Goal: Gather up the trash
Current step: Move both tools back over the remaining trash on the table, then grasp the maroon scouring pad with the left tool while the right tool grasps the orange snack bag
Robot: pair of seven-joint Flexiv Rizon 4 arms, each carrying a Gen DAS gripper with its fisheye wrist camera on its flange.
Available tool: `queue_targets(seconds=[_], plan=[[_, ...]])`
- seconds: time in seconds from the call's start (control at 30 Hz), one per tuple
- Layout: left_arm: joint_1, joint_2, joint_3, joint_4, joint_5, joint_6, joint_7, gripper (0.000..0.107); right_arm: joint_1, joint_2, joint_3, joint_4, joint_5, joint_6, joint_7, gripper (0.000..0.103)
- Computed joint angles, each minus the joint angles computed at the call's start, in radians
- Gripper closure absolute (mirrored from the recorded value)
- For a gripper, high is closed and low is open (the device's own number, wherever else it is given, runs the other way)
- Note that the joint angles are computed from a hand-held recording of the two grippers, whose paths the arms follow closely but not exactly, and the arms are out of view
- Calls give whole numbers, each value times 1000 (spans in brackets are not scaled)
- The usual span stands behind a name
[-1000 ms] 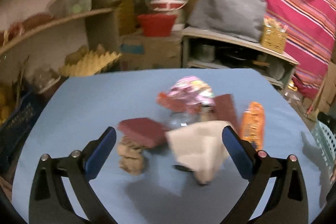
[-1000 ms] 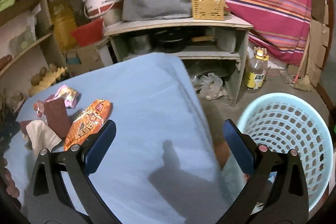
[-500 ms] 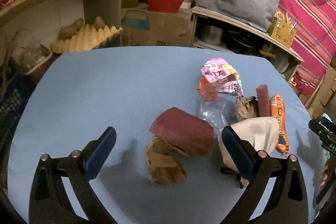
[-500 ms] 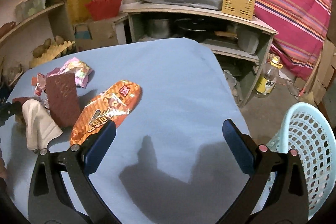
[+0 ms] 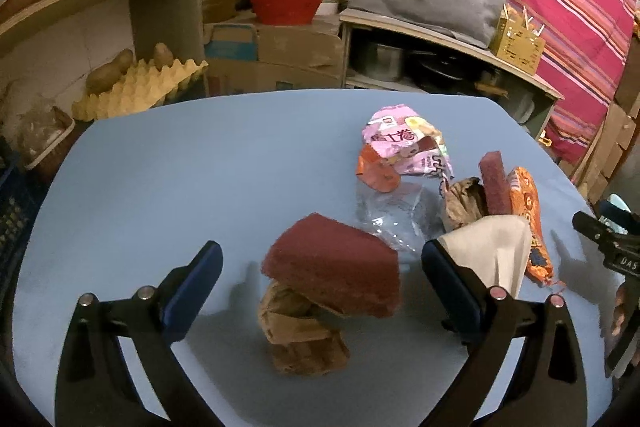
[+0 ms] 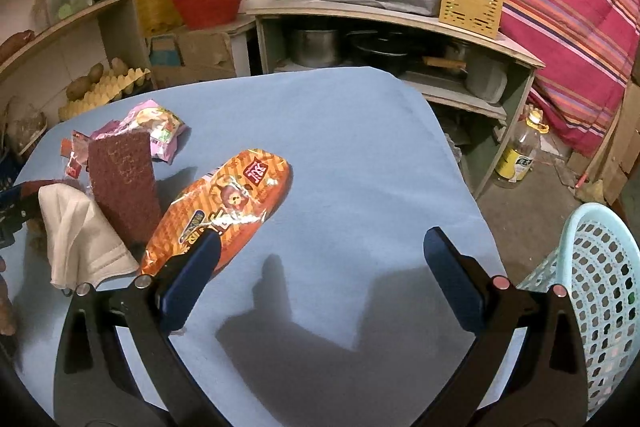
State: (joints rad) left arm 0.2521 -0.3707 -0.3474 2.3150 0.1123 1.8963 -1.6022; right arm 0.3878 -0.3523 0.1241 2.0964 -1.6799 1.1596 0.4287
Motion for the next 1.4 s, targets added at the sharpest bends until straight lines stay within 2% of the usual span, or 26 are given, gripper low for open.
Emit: queue_targets(seconds=[0.07, 0.13, 0.17, 0.23, 0.37, 0.6, 1.07, 1.13, 1.2, 1.27, 1.4], plan=[[19, -2, -18, -2, 7, -8, 1, 28, 0, -3, 0, -3, 0, 2, -2, 4], [120, -12, -122, 1, 29, -37, -1, 39, 1, -6, -1, -6, 2, 3, -2, 4], [177, -23, -183, 8, 36, -41, -2, 42, 1, -6, -1, -7, 2, 3, -1, 4], [211, -26, -221, 15, 38, -38, 2, 45, 2, -9, -2, -10, 3, 6, -2, 4], [156, -4, -161, 24, 19, -22, -1, 47, 9, -13, -1, -19, -5, 5, -2, 4], [222, 20, -195, 45, 38, -3, -60, 47, 32, -45, 3, -55, -1, 21, -23, 4], [128, 128, -3, 88, 86, 46, -140, 47, 175, -121, -22, -115, 287, -50, -279, 5], [128, 136, 10, 93, 97, 48, -152, 47, 194, -121, -32, -116, 309, -68, -299, 10], [168, 142, -12, 100, 126, 50, -171, 47, 192, -124, -37, -115, 329, -40, -308, 23], [166, 149, 2, 107, 135, 57, -178, 47, 191, -132, -38, -116, 369, -13, -333, 31], [188, 165, -4, 118, 164, 63, -210, 47, 204, -127, -65, -112, 346, 22, -320, 57]])
